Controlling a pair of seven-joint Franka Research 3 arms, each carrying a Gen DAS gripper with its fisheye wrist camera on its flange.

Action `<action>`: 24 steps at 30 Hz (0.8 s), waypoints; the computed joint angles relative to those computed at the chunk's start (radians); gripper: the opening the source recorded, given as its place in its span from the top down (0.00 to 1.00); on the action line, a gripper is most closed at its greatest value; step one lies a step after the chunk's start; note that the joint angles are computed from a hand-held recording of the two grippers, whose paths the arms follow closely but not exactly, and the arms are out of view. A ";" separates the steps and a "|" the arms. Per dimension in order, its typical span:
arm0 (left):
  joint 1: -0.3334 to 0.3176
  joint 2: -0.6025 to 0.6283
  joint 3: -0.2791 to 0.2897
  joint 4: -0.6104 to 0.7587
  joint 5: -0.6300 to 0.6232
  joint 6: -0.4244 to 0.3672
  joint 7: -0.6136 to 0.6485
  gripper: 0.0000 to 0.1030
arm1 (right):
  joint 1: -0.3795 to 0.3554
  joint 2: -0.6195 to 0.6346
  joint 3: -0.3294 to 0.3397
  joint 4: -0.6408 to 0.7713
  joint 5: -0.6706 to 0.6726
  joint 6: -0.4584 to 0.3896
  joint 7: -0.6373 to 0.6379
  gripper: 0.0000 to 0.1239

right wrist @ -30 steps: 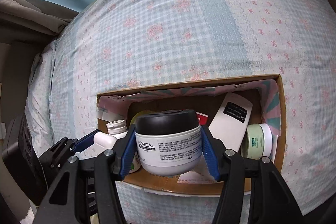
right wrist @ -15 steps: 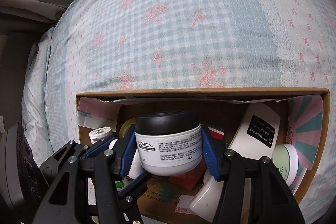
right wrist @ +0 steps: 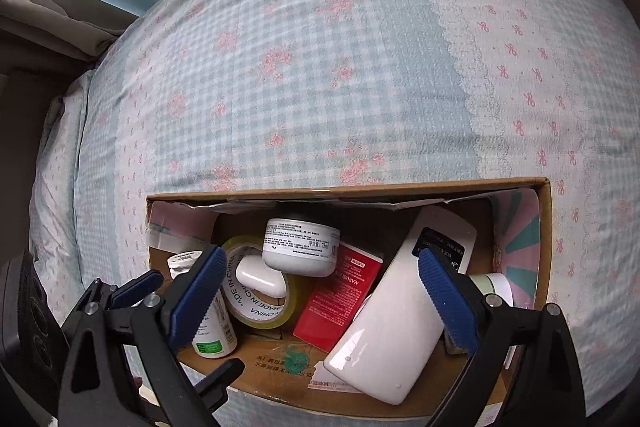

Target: Organize rigid objects

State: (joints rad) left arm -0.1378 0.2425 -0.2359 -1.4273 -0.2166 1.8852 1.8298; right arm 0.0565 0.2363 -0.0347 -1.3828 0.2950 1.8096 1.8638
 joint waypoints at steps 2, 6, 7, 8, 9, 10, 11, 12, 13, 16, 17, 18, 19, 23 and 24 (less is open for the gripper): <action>0.001 -0.021 0.002 -0.015 0.000 0.006 -0.005 0.00 | 0.000 -0.021 0.000 -0.021 0.006 0.006 0.004 0.23; -0.007 -0.043 0.004 0.008 0.012 -0.010 -0.037 0.00 | 0.002 -0.063 0.000 -0.043 0.012 0.011 0.007 0.23; -0.008 -0.054 0.005 0.009 0.017 -0.013 -0.042 0.00 | 0.002 -0.073 0.000 -0.044 0.011 0.010 0.006 0.23; -0.011 -0.064 0.006 0.015 0.023 -0.017 -0.049 0.00 | 0.002 -0.085 0.000 -0.045 0.010 0.007 0.002 0.23; -0.012 -0.076 0.008 0.021 0.027 -0.022 -0.056 0.00 | 0.001 -0.097 0.000 -0.043 0.012 0.003 -0.004 0.23; -0.013 -0.087 0.010 0.027 0.030 -0.028 -0.064 0.00 | 0.000 -0.109 -0.001 -0.039 0.014 -0.002 -0.009 0.23; -0.014 -0.101 0.012 0.037 0.032 -0.038 -0.075 0.00 | -0.001 -0.121 -0.001 -0.034 0.016 -0.006 -0.014 0.23; -0.016 -0.114 0.014 0.047 0.036 -0.043 -0.090 0.00 | -0.002 -0.132 -0.002 -0.024 0.018 -0.014 -0.020 0.23; -0.018 -0.126 0.016 0.058 0.040 -0.046 -0.106 0.00 | -0.004 -0.145 -0.004 -0.014 0.016 -0.022 -0.030 0.23; -0.033 -0.154 0.018 0.124 0.066 -0.068 -0.188 0.00 | -0.007 -0.187 -0.007 0.033 -0.011 -0.044 -0.072 0.23; -0.038 -0.159 0.017 0.155 0.068 -0.072 -0.213 0.00 | -0.009 -0.202 -0.010 0.051 -0.018 -0.050 -0.087 0.23; -0.045 -0.159 0.016 0.191 0.078 -0.076 -0.237 0.00 | -0.011 -0.219 -0.012 0.067 -0.031 -0.055 -0.099 0.23; -0.053 -0.160 0.013 0.224 0.094 -0.079 -0.259 0.00 | -0.014 -0.238 -0.014 0.084 -0.048 -0.060 -0.109 0.23; -0.094 -0.140 -0.002 0.391 0.162 -0.097 -0.340 0.00 | -0.026 -0.302 -0.021 0.165 -0.137 -0.067 -0.137 0.23; -0.109 -0.133 -0.006 0.437 0.195 -0.104 -0.370 0.00 | -0.031 -0.315 -0.023 0.184 -0.159 -0.067 -0.147 0.23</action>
